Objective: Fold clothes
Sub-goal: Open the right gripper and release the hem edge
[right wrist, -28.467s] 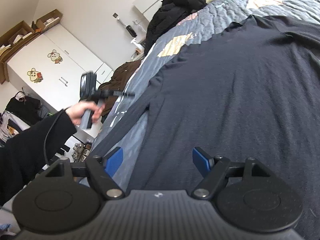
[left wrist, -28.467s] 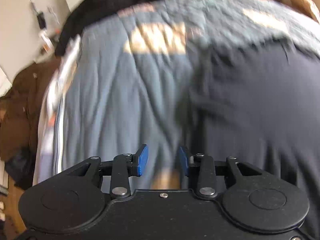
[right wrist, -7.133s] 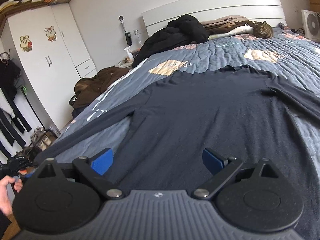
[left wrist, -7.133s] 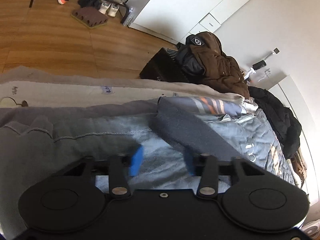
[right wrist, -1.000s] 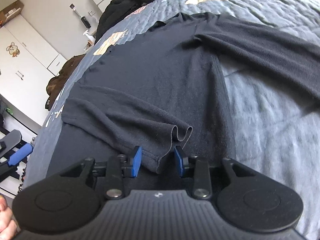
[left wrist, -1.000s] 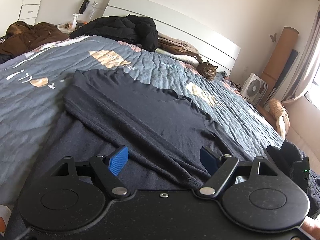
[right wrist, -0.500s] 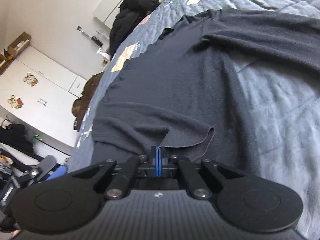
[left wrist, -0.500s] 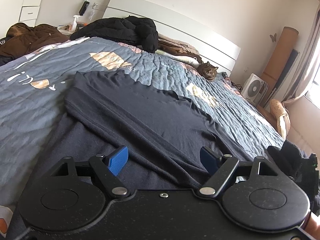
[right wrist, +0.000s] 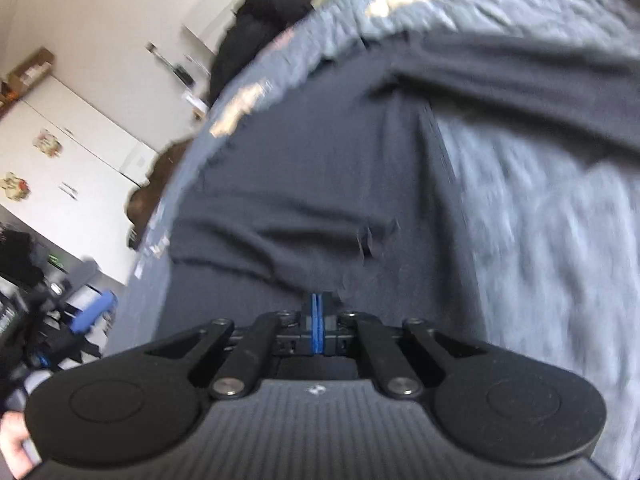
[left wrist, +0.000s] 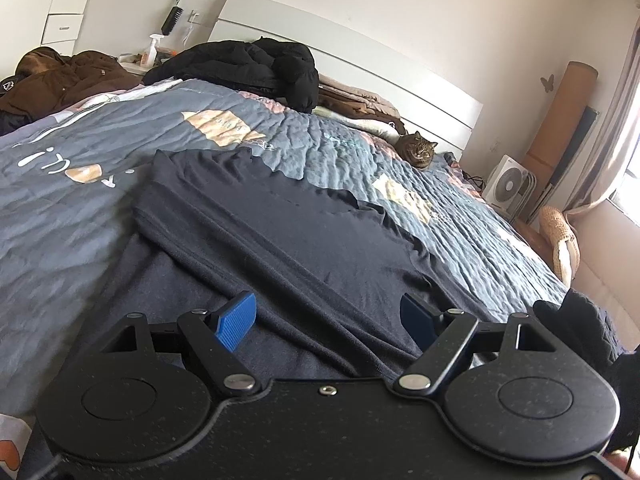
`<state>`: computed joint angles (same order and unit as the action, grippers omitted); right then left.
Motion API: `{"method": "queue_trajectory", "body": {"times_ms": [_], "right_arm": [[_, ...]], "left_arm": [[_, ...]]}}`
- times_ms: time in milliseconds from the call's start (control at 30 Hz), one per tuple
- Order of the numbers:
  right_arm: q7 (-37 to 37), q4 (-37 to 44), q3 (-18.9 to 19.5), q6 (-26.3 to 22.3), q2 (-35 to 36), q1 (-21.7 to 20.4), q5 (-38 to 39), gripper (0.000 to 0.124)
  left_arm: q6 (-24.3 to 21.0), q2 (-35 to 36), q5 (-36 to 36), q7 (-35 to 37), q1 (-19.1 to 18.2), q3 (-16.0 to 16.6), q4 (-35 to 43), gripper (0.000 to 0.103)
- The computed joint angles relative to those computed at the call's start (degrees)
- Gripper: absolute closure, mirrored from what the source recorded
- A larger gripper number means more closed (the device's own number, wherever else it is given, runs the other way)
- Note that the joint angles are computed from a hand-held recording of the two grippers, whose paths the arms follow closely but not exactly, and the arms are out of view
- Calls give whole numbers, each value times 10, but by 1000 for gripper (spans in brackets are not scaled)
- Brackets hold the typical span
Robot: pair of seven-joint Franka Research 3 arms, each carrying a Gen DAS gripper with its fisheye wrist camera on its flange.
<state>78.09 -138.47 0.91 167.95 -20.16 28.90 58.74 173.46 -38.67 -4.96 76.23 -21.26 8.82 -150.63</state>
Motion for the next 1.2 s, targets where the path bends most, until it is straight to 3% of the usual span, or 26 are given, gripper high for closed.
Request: {"method": "queue_trajectory", "body": {"times_ms": [33,200,533,767,867,1200], "right_arm": [[-21,3,-7,17,2,10,19,118],[-43,26,-10,11,33,4,25,116],[-25,45,5,-23,71,-28,30,113],[-19,48,11,-37,71,-42,40,96],[10,43,16,-40,67,-52,3,95],[-84,66,4,-60,89,-39,148,91]], "left_arm": [[0,0,1,0,1,-1,0,25],[-1,2,1,3,-1,0,2,24],[-20,11,-4,8,0,1,9,24],[-23,8,-12,32,-6,0,7,24],[-25,9,-14,35,-4,-2,7,24],[-27,10,-20,38,-2,-7,7,24]]}}
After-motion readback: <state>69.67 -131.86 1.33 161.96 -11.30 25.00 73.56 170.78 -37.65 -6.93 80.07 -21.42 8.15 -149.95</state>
